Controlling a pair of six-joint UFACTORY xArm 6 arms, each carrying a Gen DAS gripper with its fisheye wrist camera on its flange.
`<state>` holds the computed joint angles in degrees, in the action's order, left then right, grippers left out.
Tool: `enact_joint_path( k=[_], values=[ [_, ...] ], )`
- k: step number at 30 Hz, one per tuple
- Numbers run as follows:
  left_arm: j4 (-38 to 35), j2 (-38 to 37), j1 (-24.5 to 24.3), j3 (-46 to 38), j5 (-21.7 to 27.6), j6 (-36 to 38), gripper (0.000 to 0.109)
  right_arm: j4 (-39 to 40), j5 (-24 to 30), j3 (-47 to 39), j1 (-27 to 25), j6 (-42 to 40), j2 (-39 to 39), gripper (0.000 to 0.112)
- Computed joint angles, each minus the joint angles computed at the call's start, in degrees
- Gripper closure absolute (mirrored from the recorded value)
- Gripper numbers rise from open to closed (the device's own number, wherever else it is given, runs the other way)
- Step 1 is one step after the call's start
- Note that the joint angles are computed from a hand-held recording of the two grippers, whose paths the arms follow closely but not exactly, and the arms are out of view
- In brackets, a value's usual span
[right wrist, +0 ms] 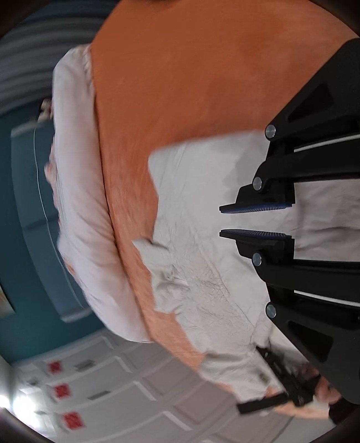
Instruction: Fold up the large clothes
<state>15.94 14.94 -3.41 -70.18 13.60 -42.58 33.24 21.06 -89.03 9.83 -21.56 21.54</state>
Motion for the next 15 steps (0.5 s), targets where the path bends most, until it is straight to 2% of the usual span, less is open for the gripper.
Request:
enact_joint_path(
  k=[3,5,7,9,12,14,15],
  values=[
    [-1.7,0.2,-0.1,0.1,-0.7,0.9,0.095,-13.5,2.4,-4.6,-0.7,10.6,5.9,0.102],
    [-2.2,-0.3,-0.1,1.5,-2.2,1.1,0.094,-12.3,3.4,-4.0,-2.4,15.0,7.2,0.112],
    [-3.4,-0.1,0.0,2.0,-3.7,2.0,0.094,-5.6,1.7,-2.2,-3.2,13.7,6.9,0.112],
    [-4.2,0.4,0.1,1.9,-4.7,2.6,0.094,-6.8,0.3,-1.3,-3.1,15.4,6.9,0.112],
    [-5.3,-0.2,0.4,3.3,-6.2,3.5,0.094,-20.5,-0.9,-2.1,-2.4,23.6,8.1,0.112],
    [-7.4,-0.2,0.4,3.5,-6.4,5.2,0.094,-27.1,0.6,-3.8,-2.2,27.7,8.9,0.112],
    [-10.1,-0.3,0.2,3.6,-6.5,7.4,0.094,-27.9,1.7,-4.7,-2.1,28.0,9.2,0.112]
  ],
)
